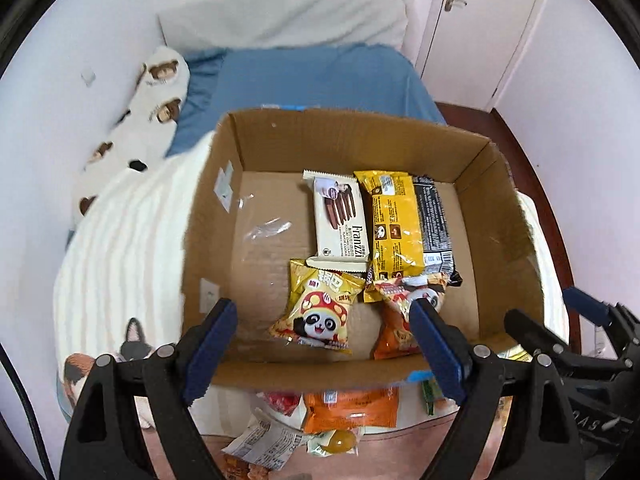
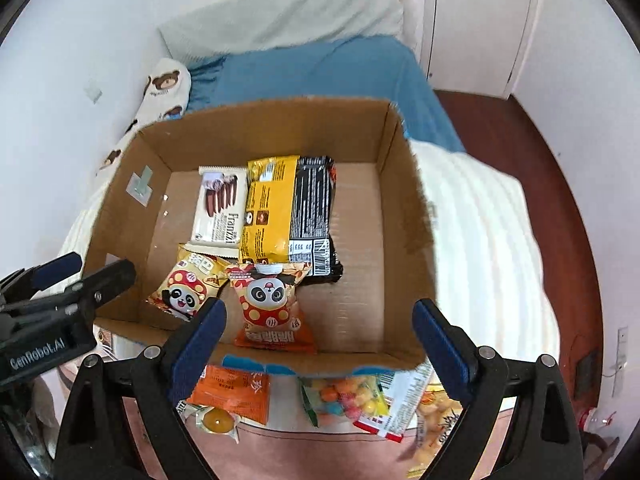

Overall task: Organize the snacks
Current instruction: 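Open both tools to drop the panda packets into the box, then grasp the white wrapped snack with left tool while right grasps yellow cracker bag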

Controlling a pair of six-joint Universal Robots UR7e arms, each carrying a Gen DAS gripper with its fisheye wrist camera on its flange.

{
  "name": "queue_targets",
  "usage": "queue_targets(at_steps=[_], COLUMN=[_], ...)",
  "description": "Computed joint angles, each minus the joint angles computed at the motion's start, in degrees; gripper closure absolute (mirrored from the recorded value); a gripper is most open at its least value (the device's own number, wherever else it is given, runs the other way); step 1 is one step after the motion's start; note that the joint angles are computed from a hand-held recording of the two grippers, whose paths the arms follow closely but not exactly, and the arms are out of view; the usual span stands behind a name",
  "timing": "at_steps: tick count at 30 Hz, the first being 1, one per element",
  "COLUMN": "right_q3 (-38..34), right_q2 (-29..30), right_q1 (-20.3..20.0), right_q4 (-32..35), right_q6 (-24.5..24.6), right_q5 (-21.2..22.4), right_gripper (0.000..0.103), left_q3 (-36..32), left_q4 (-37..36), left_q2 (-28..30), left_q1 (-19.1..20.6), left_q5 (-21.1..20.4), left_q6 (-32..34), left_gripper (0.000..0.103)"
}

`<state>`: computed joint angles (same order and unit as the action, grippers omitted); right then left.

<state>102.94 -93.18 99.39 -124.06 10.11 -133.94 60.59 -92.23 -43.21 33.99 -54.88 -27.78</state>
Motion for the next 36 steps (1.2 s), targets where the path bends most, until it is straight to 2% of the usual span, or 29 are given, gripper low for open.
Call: queue_targets(at_steps=[5,11,16,21,25,28,31,33,34,36], right_q3=[2.28,3.47,4.05,3.94,5.50,8.19,11.76,14.56,15.65,17.50], right_q2=[-3.02,-6.82,-8.58,-10.36,-13.68,-16.93,-18.87,-19.29,-19.07,-18.40], right_q1=[4.00,8.05,11.88,13.70,10.20,3.43,-3.61,-8.17,-9.50,-10.72], right_q4=[-1.52,-1.14,-1.94,0.24,4.74,7.63,7.83,6.91,6.73,5.10], right_q6=[-0.05,2.56,2.99,5.75,10.78,13.72,13.48,12.37,12.05,11.01], right_q5=[-3.56,-4.73,-7.77,-7.45,-2.33,5.69,13.72,18.85,19.62,19.78], right_gripper=[0.007,0.007,0.007,0.007,0.007,0.007,0.007,0.007,0.007,0.018], left_q3=[4.64,7.97,9.90,10.84,12.55,14.74,17.71,20.40,21.33,23.52], left_q4=[-2.53,-4.46,-5.38,-4.13,-0.39,4.45,8.14,9.94,11.12,12.36], left_q2=[-4.39,-8.30,-10.71,-12.52,-14.10,-15.30,-16.97,-18.11,-18.31,-18.88], left_q1=[-2.34,-4.54,-6.39,-6.97,-5.96,-4.17,-2.08,-1.25,-0.94,-0.28], left_q5=[0.93,1.34,2.69,2.25,1.75,0.61,-1.83,-1.11,-0.88,-0.51], left_q6=[-0.24,-1.47,-1.91,-4.58,-9.27,-14.25,-18.88,-20.53,-20.97,-20.87], left_gripper=[0.015,0.015,0.015,0.015,0.015,0.015,0.015,0.015,0.015,0.015])
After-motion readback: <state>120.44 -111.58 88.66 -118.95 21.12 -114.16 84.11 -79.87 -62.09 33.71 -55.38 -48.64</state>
